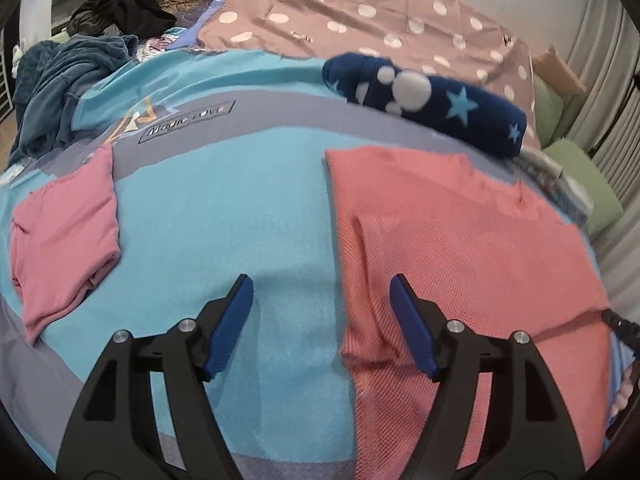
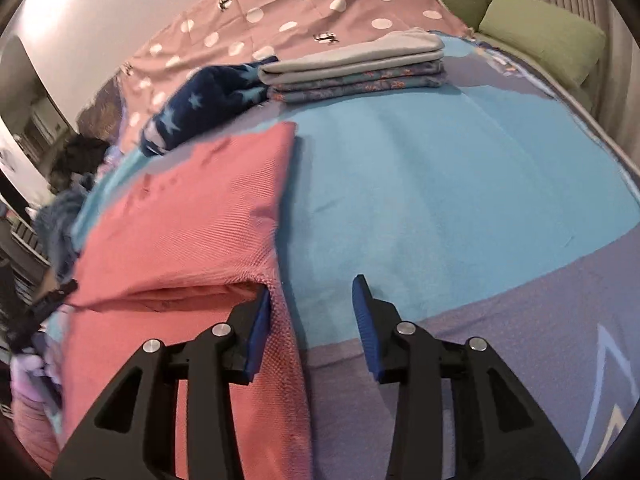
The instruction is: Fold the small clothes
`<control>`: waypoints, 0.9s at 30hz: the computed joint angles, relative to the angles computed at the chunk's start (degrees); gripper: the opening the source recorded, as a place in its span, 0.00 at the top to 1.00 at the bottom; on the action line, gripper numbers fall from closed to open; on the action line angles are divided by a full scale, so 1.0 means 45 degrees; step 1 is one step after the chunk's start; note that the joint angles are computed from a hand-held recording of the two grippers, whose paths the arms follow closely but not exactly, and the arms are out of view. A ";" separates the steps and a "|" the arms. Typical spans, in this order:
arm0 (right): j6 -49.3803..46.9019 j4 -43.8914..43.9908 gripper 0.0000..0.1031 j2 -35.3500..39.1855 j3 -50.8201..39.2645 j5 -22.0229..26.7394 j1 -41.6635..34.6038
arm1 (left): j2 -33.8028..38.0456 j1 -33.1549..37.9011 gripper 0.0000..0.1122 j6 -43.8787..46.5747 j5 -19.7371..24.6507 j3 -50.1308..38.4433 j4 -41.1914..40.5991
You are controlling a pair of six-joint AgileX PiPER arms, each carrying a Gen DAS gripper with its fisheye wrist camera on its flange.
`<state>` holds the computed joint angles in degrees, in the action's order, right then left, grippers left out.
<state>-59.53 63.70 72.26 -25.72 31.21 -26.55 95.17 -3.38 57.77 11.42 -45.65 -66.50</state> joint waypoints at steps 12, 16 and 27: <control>0.2862 -0.1026 0.60 0.1915 -0.2519 0.2179 -0.0446 | 0.1174 -0.0088 0.36 -0.2200 0.0565 -0.1864 0.2100; 0.1693 -0.0380 0.53 0.3061 -0.3053 0.2810 -0.0703 | 0.1827 -0.0248 0.36 -0.2265 0.0447 -0.2186 0.2181; 0.1122 0.0662 0.69 0.7840 -0.7899 0.3523 0.0989 | 0.3717 -0.0495 0.51 -0.7138 0.1585 -0.5527 0.6362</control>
<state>-54.49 66.68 107.54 -61.26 47.06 -22.10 111.90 -5.60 25.65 18.55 -70.52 -37.87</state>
